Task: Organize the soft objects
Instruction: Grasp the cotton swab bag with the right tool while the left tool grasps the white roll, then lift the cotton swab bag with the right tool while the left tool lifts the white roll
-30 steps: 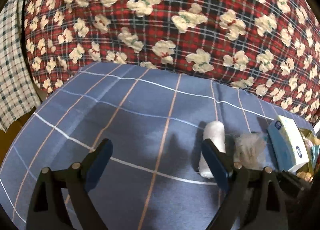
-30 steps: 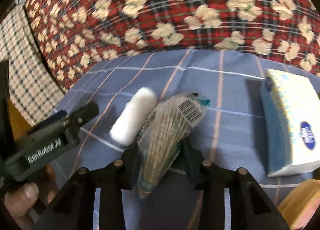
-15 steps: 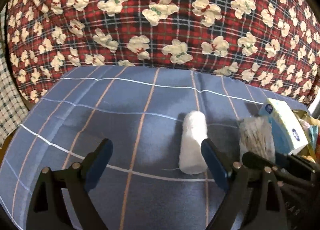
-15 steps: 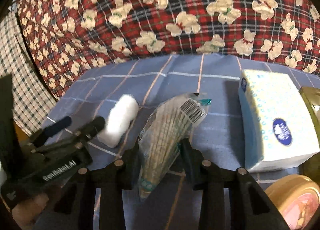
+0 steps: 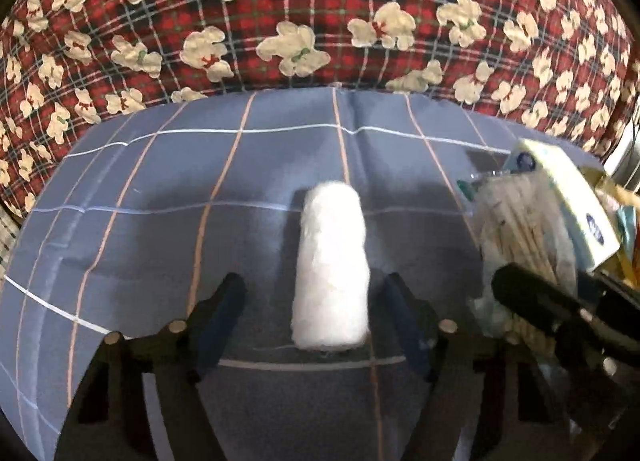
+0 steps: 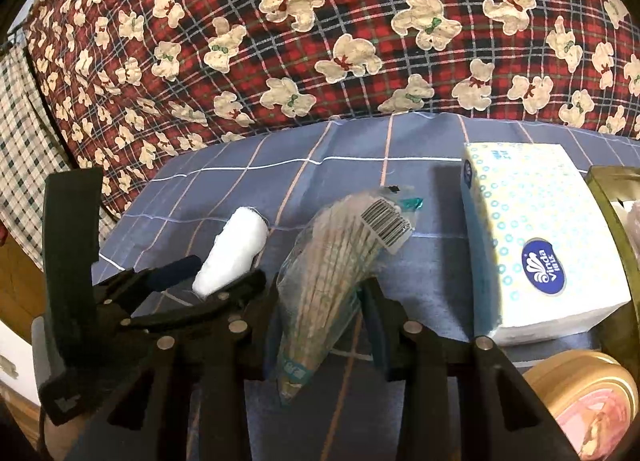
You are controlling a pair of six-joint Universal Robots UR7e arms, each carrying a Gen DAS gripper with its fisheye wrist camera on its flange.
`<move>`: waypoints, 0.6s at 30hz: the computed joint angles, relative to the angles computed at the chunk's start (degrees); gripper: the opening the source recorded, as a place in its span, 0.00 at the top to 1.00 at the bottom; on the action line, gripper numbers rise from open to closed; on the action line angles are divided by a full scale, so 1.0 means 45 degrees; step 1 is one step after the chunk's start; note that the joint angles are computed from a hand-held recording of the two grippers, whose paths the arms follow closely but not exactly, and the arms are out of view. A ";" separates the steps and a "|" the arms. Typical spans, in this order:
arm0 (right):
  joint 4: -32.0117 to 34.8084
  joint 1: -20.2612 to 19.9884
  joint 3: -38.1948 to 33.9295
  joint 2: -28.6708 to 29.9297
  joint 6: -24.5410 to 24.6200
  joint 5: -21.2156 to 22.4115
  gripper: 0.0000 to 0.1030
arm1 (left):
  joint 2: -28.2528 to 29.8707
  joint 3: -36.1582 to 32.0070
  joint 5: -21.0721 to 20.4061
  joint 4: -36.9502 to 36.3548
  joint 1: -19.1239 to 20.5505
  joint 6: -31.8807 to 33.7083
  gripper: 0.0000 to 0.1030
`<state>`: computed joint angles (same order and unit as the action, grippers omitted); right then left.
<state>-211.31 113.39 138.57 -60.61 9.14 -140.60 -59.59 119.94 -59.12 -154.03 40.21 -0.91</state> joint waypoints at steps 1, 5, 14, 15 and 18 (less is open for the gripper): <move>-0.0106 -0.0007 0.0012 0.0018 -0.0047 0.0044 0.62 | -0.0018 0.0041 0.0001 -0.0090 -0.0011 -0.0006 0.46; -0.0405 0.0101 -0.0055 0.0179 -0.0352 -0.0130 0.62 | -0.0118 0.0121 -0.0470 -0.0380 0.0054 0.0236 0.73; -0.0193 0.0106 -0.0221 0.0485 -0.0707 -0.0346 0.62 | -0.0502 0.0610 -0.0561 -0.1050 -0.0016 0.0073 0.73; -0.0170 0.0102 -0.0260 0.0557 -0.0830 -0.0376 0.62 | -0.0567 0.0682 -0.0539 -0.1188 -0.0007 -0.0001 0.73; -0.0226 0.0145 -0.0377 0.0787 -0.1126 -0.0638 0.62 | -0.0623 0.0858 -0.0406 -0.1789 0.0032 -0.0134 0.74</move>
<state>-212.33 114.04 136.87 -57.07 4.07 -143.47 -62.39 123.80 -60.95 -162.08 40.35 -1.52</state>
